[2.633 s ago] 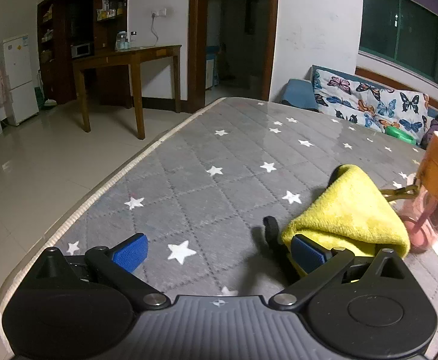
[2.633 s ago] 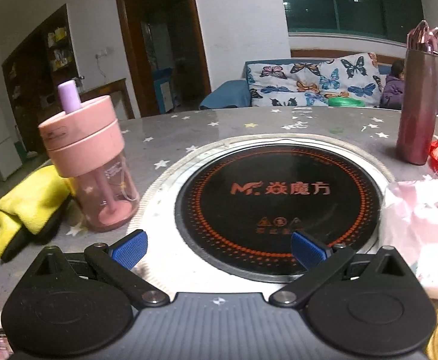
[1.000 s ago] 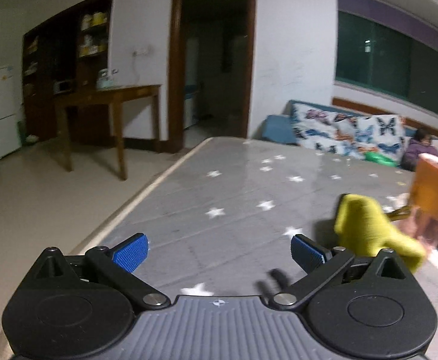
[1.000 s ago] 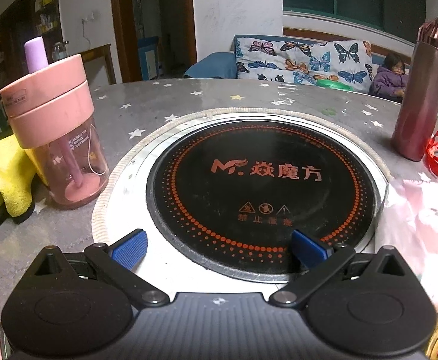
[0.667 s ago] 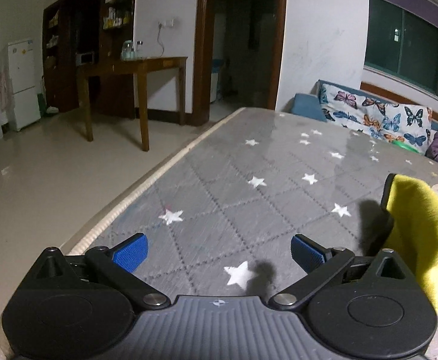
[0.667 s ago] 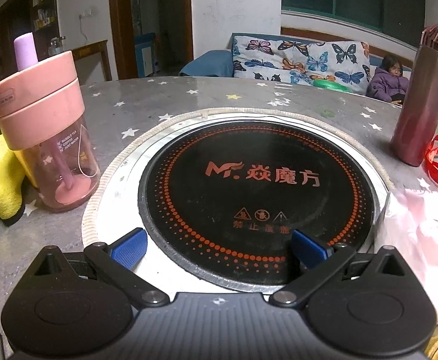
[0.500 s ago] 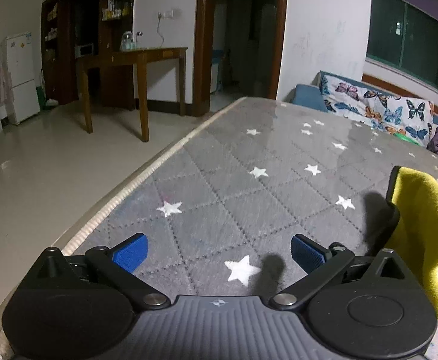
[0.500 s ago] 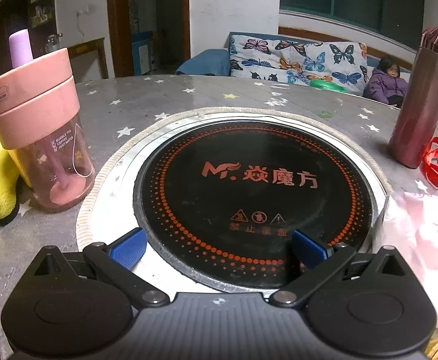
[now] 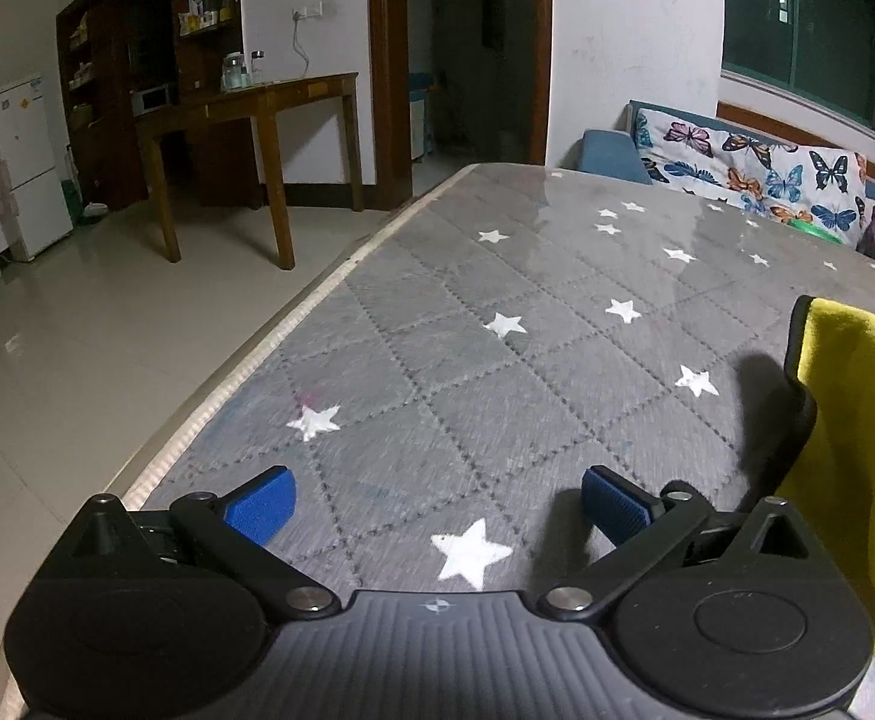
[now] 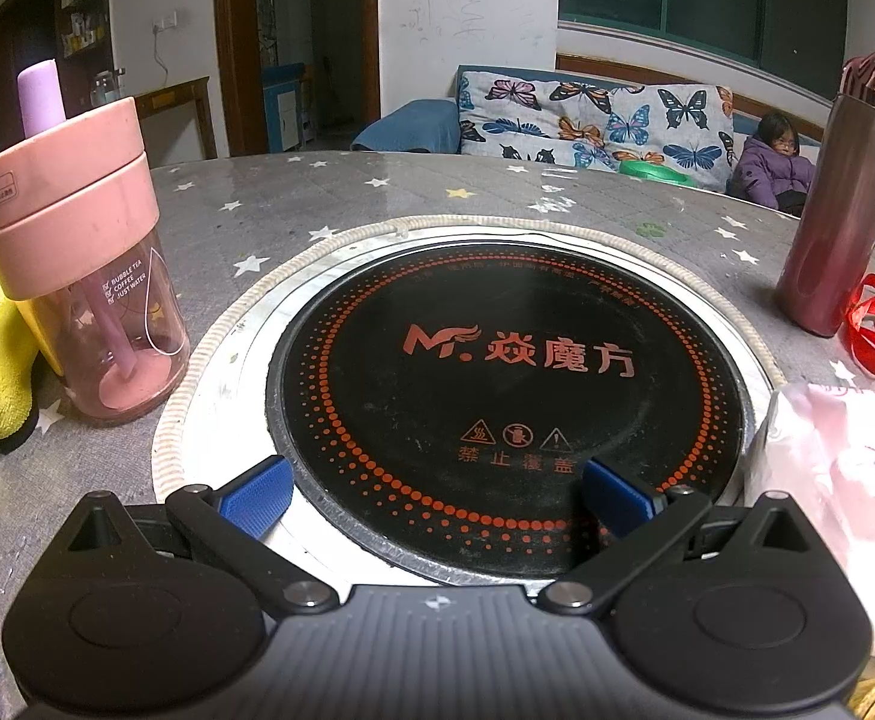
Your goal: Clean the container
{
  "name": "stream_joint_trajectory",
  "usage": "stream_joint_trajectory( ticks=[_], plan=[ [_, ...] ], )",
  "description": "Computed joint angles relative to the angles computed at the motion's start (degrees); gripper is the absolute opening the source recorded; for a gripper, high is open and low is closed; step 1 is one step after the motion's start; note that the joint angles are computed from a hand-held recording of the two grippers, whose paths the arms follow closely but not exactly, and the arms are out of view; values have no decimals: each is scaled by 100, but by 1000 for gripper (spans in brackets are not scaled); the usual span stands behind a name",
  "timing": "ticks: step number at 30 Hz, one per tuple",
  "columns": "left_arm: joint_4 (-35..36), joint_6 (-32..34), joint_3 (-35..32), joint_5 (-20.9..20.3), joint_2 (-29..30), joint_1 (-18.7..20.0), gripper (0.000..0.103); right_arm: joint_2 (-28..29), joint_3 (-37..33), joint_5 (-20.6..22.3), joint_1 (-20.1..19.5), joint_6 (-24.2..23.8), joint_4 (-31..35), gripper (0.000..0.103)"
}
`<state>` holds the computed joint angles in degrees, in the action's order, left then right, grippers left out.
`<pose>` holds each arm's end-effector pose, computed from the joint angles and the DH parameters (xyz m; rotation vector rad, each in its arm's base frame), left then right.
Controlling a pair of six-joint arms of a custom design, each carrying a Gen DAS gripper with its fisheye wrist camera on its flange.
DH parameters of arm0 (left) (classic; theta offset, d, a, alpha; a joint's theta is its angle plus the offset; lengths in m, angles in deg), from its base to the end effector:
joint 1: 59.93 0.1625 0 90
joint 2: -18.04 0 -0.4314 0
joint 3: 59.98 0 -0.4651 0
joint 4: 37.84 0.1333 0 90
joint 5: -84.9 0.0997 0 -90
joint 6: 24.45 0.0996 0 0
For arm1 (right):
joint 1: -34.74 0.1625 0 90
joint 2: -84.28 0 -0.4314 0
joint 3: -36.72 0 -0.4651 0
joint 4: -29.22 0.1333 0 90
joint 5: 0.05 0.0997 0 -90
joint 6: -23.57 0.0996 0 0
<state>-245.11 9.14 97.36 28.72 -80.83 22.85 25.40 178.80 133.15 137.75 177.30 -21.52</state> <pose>0.1496 -0.3205 0.2347 0.4054 2.1486 -1.0329 0.1278 -0.2638 -0.0531 0.2744 -2.1200 1.0438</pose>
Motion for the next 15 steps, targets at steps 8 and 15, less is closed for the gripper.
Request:
stream_joint_trajectory(
  ticks=[8, 15],
  plan=[
    [-75, 0, -29, -40, 87, 20, 103, -24, 15, -5, -1, -6, 7, 103],
    [-81, -15, 0, -45, 68, 16, 103, -41, 27, -26, -21, -23, 0, 103]
  ],
)
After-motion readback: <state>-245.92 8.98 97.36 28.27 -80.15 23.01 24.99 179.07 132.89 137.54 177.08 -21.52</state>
